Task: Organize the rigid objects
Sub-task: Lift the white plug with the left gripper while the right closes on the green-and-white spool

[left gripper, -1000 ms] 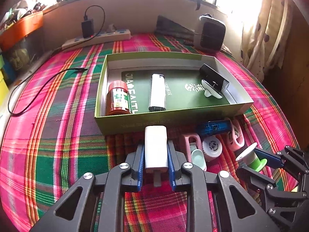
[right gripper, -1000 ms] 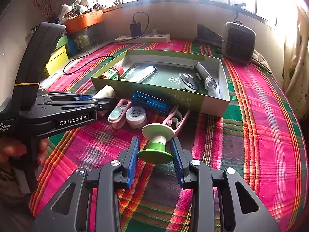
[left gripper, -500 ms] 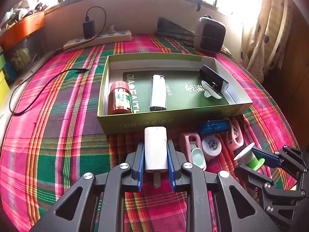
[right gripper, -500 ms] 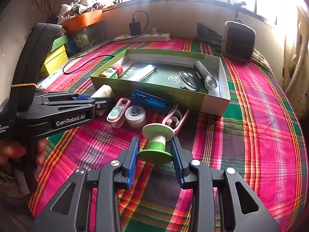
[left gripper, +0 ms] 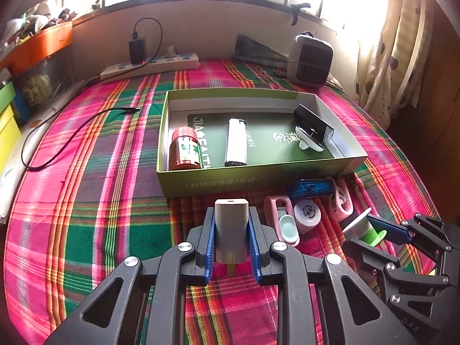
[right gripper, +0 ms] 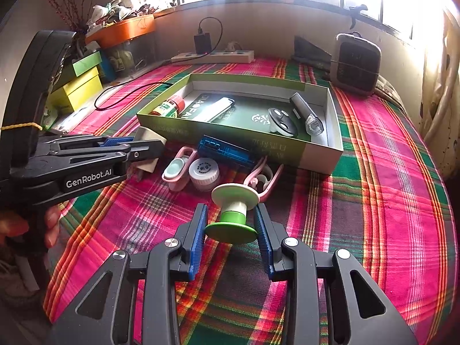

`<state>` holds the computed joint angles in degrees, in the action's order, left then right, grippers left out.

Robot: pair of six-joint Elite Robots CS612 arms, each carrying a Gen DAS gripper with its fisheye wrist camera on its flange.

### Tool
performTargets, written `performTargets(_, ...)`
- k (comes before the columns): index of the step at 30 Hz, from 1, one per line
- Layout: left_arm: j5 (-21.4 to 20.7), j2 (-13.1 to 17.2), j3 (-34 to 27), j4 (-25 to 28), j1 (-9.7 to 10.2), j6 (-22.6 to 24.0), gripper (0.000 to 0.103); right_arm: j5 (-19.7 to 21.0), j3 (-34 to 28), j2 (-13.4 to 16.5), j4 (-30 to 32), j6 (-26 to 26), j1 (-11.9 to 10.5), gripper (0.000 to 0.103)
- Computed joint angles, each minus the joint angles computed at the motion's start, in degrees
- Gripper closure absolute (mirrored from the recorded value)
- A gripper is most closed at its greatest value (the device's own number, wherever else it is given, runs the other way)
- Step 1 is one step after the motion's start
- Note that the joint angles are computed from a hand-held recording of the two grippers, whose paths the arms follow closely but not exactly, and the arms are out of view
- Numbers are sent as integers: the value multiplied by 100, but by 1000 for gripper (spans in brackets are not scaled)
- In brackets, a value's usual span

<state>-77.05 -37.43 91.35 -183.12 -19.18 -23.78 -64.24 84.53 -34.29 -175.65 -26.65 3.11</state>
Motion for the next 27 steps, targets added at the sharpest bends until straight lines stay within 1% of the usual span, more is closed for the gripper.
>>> performTargets(18,132,-197,311,-460,-36,22,83,212,115,-101,-405,135,-16,68)
performTargets(27,147,-257,281,-539,-25,106,83,311,32,-121,-500,214,-12,68)
